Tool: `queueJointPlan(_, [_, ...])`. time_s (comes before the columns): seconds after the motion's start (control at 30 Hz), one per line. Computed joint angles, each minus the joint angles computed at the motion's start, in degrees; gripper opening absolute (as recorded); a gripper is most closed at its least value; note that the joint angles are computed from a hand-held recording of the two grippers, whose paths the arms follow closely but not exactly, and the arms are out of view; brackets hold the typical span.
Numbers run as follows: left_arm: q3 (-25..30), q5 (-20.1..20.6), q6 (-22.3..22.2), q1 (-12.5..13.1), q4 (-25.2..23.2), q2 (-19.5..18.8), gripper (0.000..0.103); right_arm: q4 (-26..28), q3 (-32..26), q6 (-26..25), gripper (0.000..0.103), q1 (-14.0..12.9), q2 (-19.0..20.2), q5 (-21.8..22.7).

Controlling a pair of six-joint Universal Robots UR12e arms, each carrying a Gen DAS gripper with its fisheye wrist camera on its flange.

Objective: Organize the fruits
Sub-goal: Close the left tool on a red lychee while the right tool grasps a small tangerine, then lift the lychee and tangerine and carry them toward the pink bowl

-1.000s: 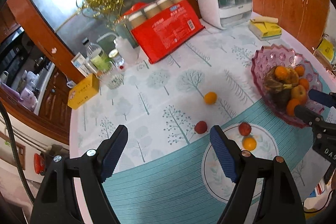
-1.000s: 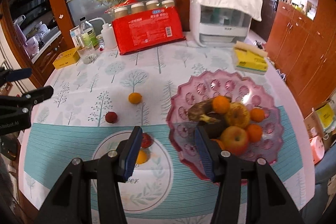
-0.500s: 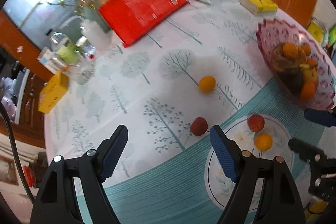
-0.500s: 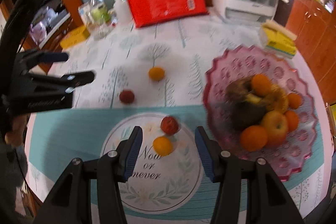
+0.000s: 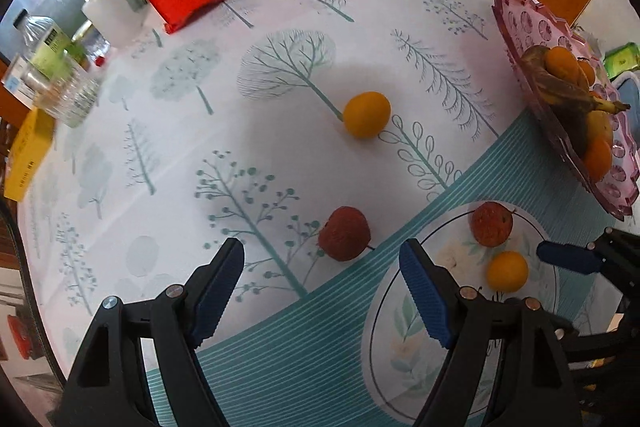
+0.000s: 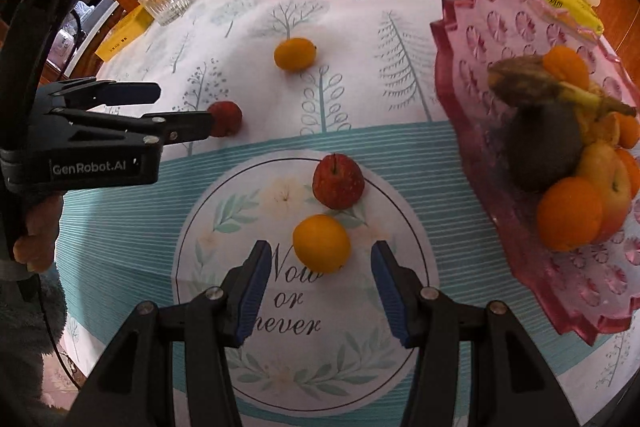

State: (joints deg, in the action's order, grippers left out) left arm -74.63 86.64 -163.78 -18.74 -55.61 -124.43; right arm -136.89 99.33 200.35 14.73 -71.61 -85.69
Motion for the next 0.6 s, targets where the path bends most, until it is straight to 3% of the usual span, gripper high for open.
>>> queueJointPlan(0.23, [0.91, -0.63, -0.61, -0.33, -1.21, -1.13, 0.067, 1.09, -0.55, -0.2, 0.052, 0.1, 1.02, 0.04])
queueJointPlan(0.47, [1.14, -1.87, -2.2, -0.11, -2.78, -1.66, 0.045, 1.61, -0.62, -1.09, 0.034, 0.32, 1.4, -0.18])
queueJointPlan(0.6, [0.7, -3.31, -3.75, 0.22, -2.54, -1.68, 0.035, 0.8, -0.31, -1.49, 0.033, 0.44, 1.31, -0.75])
